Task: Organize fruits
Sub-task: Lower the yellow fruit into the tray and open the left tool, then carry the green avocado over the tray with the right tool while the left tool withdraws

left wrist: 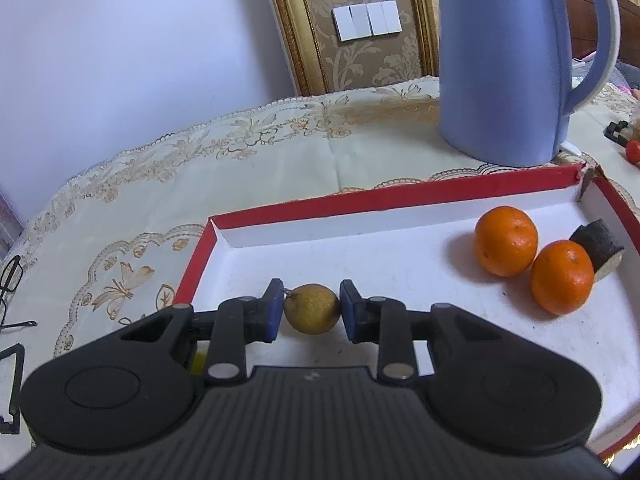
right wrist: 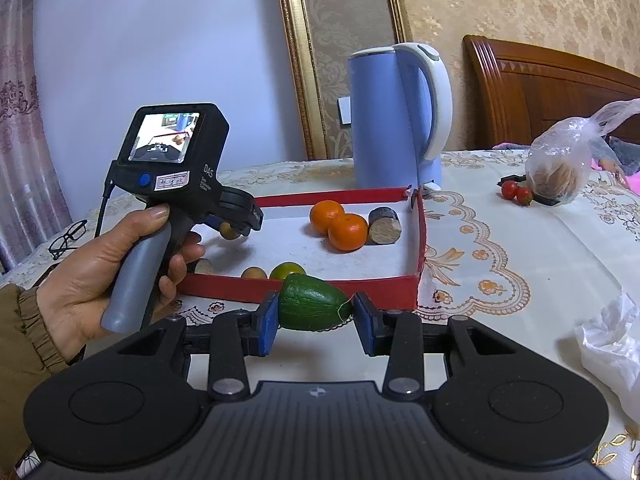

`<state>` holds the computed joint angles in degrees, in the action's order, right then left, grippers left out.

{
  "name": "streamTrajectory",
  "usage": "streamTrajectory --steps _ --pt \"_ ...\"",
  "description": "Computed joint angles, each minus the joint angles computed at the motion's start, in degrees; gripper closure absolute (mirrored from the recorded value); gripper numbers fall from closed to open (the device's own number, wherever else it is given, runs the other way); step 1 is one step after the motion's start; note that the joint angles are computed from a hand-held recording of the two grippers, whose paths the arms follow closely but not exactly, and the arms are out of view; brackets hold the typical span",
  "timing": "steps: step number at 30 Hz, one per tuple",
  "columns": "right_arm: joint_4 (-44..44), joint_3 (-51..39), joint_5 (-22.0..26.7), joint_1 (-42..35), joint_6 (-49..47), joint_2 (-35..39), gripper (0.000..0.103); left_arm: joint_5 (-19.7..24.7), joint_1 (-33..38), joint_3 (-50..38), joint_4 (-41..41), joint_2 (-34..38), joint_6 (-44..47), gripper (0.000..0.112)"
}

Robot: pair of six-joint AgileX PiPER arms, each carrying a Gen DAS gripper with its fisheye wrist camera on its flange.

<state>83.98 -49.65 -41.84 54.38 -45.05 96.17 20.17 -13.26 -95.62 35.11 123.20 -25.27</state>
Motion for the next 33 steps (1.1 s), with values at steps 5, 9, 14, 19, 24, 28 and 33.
streamTrajectory --steps 5,9,14,19,24,28,33 --pt "1.06 0.03 -0.46 0.58 -0.73 -0.28 0.064 0.82 -0.12 -0.98 -0.21 0.70 -0.21 0.083" --pt "1.68 -0.21 -0.65 0.71 -1.13 -0.22 0.064 0.20 -0.21 0.02 2.43 0.16 -3.02 0.066" --pt "1.45 -0.22 -0.67 0.75 -1.02 -0.09 0.064 -0.81 -0.24 1.84 4.43 -1.21 -5.05 0.059" --pt "1.16 -0.39 -0.44 0.50 -0.96 0.16 0.064 -2.12 -0.15 4.94 11.99 -3.15 -11.94 0.040" --pt "1.42 -1.45 -0.30 0.55 -1.86 0.70 0.064 -3.33 1.05 8.60 17.46 -5.70 -17.12 0.028" --pt "1.43 -2.46 -0.25 0.71 -2.31 1.34 0.064 -4.90 2.79 12.67 22.65 -8.62 -22.88 0.022" --pt "1.81 -3.65 -0.11 1.08 -3.22 2.01 0.064 -7.73 5.60 18.22 21.36 -12.63 -23.16 0.017"
